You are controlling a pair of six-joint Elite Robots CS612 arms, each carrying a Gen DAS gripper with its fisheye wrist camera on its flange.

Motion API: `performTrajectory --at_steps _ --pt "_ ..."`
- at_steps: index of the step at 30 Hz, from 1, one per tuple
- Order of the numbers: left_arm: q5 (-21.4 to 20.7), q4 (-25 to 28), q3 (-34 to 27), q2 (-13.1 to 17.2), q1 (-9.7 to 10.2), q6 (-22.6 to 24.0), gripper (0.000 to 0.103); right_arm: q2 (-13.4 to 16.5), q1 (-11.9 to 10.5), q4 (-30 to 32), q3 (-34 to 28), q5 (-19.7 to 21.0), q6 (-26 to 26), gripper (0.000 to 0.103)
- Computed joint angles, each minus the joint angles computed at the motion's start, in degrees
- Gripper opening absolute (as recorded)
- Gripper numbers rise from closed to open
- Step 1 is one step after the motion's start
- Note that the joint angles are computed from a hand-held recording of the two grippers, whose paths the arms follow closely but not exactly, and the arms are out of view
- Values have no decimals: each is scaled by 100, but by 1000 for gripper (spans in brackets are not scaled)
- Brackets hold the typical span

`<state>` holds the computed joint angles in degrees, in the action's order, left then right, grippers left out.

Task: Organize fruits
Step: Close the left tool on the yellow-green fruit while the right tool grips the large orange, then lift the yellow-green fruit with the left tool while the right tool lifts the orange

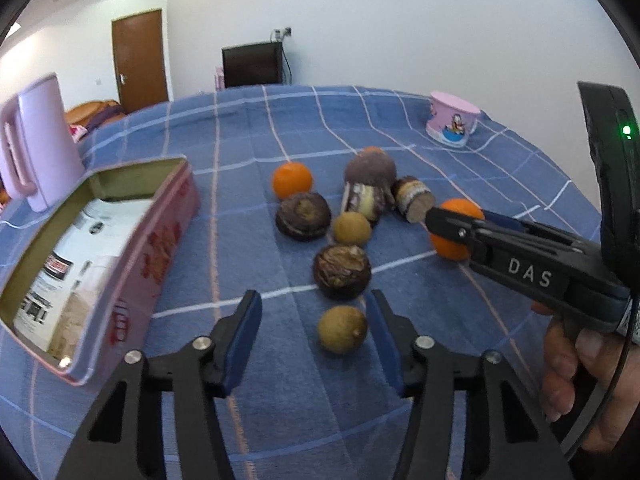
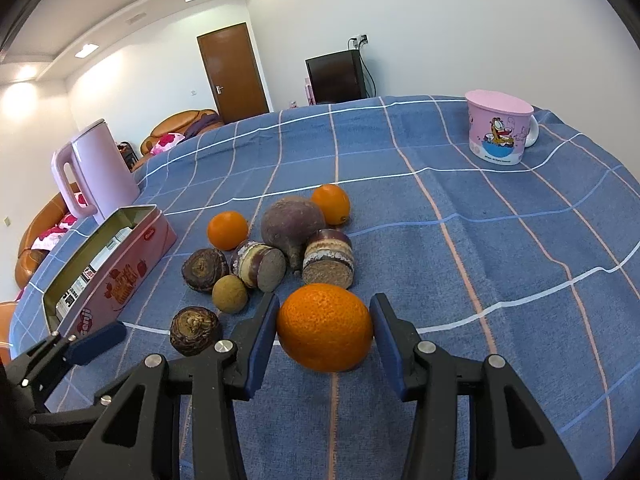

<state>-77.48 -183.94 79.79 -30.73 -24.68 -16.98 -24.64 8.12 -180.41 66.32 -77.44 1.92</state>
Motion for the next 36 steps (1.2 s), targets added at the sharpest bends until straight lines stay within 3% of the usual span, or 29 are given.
performTrajectory --at_steps 4,7,12,19,36 --pt "-159 127 -38 6 12 37 51 1 -6 9 -1 42 -19 49" --pt "-341 296 -65 11 18 79 41 1 -10 -24 9 78 -4 49" --pt "-231 266 -57 28 -32 239 26 -5 -3 -67 36 102 -88 49" --pt "-251 -29 2 42 -4 170 26 -15 43 -217 97 -29 -288 49" --pt "130 -692 129 61 -24 44 26 3 24 -923 240 153 -355 49"
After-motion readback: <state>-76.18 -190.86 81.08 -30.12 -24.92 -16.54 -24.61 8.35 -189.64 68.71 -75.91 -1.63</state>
